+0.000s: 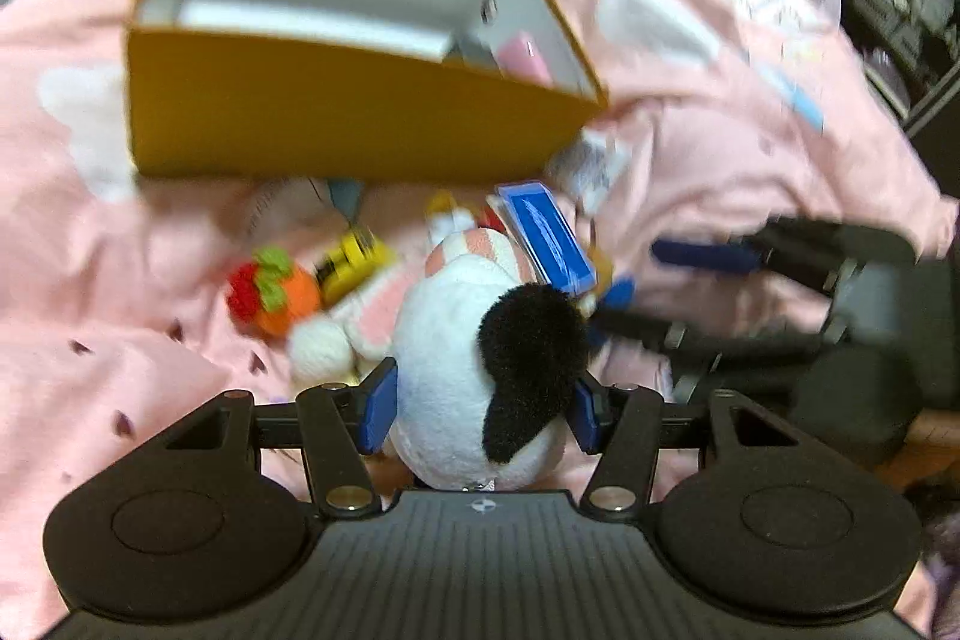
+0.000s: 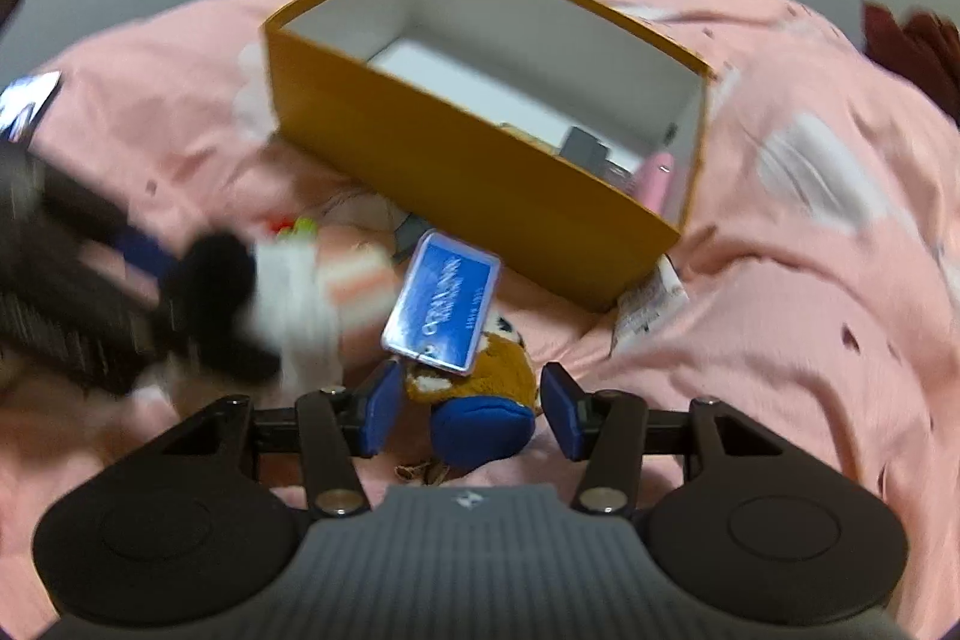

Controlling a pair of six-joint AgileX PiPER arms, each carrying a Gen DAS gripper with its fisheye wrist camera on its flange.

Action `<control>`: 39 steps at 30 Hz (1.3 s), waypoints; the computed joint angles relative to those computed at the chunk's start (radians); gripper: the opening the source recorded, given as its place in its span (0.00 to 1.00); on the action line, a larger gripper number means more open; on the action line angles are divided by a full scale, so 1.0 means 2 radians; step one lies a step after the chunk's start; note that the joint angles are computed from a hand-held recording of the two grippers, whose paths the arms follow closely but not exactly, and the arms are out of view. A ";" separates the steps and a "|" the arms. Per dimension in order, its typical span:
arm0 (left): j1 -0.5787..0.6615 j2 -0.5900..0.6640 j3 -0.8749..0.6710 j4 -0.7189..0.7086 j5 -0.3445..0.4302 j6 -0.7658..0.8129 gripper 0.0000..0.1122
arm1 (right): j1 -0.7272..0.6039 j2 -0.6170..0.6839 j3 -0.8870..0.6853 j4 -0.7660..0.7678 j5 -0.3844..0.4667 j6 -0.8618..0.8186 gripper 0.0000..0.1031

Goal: Organize objects
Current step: 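Carry both plush toys over the orange box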

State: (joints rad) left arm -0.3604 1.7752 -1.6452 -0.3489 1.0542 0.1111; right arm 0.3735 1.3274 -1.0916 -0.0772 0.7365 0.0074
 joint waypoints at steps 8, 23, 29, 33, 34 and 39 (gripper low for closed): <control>0.010 0.000 -0.024 0.035 -0.015 -0.039 0.58 | 0.044 0.057 -0.026 -0.075 0.014 0.013 0.53; 0.024 0.012 -0.050 0.006 -0.017 -0.028 0.58 | 0.033 0.109 -0.058 -0.089 0.014 -0.001 0.52; 0.029 0.019 -0.079 -0.007 -0.011 -0.026 0.58 | -0.019 0.077 -0.077 0.009 0.038 -0.064 0.50; 0.034 0.031 -0.115 -0.018 -0.006 -0.027 0.58 | -0.062 0.053 -0.100 0.075 0.045 -0.102 0.50; 0.035 0.035 -0.125 -0.017 -0.005 -0.029 0.58 | -0.073 0.048 -0.106 0.095 0.044 -0.116 0.50; 0.035 0.063 -0.193 0.007 -0.006 -0.041 0.58 | -0.114 0.046 -0.142 0.169 0.018 -0.155 0.50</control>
State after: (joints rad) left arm -0.2897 1.9010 -2.0312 -0.3358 1.0414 0.0294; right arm 0.1457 1.4191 -1.3749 0.2603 0.7719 -0.3034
